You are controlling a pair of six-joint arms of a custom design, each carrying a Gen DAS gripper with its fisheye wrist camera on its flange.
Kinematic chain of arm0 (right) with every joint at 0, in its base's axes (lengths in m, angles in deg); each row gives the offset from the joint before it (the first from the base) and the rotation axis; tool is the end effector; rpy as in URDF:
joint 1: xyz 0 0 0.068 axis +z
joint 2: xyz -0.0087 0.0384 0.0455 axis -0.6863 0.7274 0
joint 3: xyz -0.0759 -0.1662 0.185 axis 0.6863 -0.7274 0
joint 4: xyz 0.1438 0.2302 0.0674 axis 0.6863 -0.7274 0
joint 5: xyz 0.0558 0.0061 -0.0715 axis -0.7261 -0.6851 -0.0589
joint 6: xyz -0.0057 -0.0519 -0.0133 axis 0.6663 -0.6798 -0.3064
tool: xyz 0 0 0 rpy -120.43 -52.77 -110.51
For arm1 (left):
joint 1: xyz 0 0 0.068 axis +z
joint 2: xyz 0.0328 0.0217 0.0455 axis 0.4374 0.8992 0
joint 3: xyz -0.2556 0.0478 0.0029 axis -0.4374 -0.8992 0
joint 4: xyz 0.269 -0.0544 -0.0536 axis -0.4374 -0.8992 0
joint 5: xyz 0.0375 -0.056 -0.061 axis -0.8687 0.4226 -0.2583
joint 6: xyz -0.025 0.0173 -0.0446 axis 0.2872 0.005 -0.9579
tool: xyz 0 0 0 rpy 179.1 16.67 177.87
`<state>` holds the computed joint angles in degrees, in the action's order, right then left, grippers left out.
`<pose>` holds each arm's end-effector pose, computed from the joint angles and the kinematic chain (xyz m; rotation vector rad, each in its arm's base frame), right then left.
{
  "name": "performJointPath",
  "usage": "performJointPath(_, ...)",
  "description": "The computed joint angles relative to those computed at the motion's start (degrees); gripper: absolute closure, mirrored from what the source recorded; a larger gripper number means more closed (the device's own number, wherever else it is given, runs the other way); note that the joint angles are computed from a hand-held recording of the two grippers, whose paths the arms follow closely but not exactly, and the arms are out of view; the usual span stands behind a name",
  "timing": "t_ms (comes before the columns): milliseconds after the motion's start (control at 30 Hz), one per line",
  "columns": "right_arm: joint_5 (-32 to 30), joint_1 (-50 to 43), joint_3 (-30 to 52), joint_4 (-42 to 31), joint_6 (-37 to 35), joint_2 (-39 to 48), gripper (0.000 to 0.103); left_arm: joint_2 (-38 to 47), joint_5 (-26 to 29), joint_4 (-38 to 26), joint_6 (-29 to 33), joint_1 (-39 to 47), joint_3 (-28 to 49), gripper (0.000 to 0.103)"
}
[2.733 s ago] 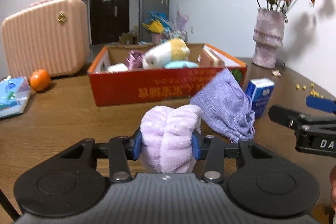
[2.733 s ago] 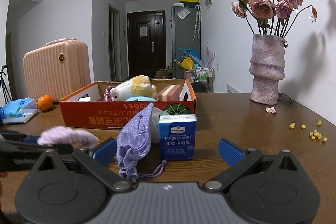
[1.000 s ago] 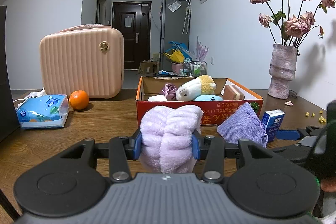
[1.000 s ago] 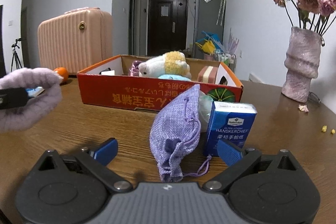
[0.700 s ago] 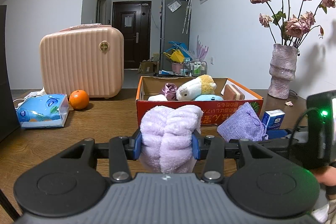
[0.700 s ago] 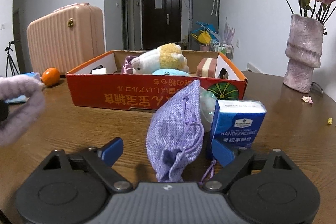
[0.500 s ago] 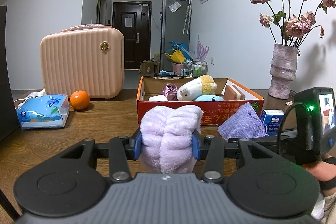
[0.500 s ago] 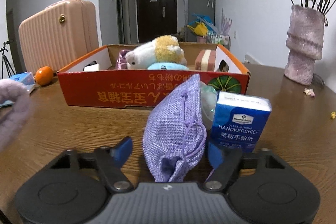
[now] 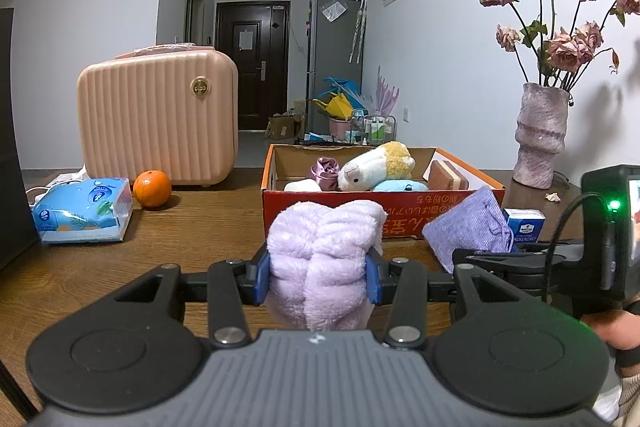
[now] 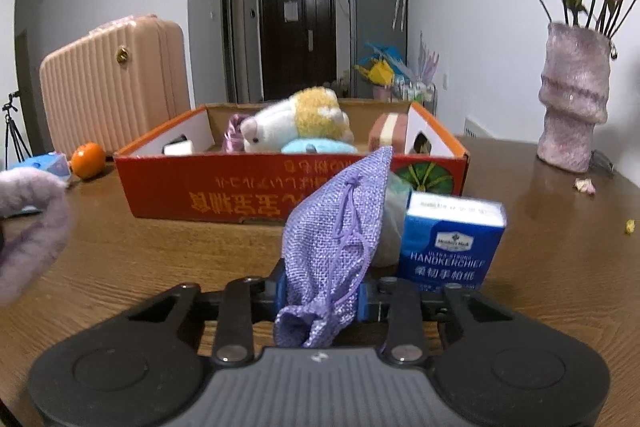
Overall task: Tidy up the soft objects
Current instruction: 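Lower the right gripper onto the purple mesh pouch and close it while the left gripper holds the headband, then carry the headband in the left gripper and the pouch in the right gripper over the box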
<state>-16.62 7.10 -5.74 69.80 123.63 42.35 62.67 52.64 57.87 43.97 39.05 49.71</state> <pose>0.2041 0.2011 0.1286 0.4803 2.0614 -0.2127 0.2395 0.0297 0.1760 0.5860 1.8675 -0.4351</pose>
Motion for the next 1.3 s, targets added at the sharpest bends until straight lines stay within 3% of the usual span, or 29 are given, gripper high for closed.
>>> performJointPath(500,10.1,7.9,0.4,-4.5,4.8,-1.9,0.073,0.7,0.2,-0.3,-0.4,0.3,0.7,0.058)
performJointPath(1300,18.3,15.2,7.2,-23.7,23.0,2.9,0.073,-0.9,1.0,1.3,-2.8,0.9,0.2,0.058)
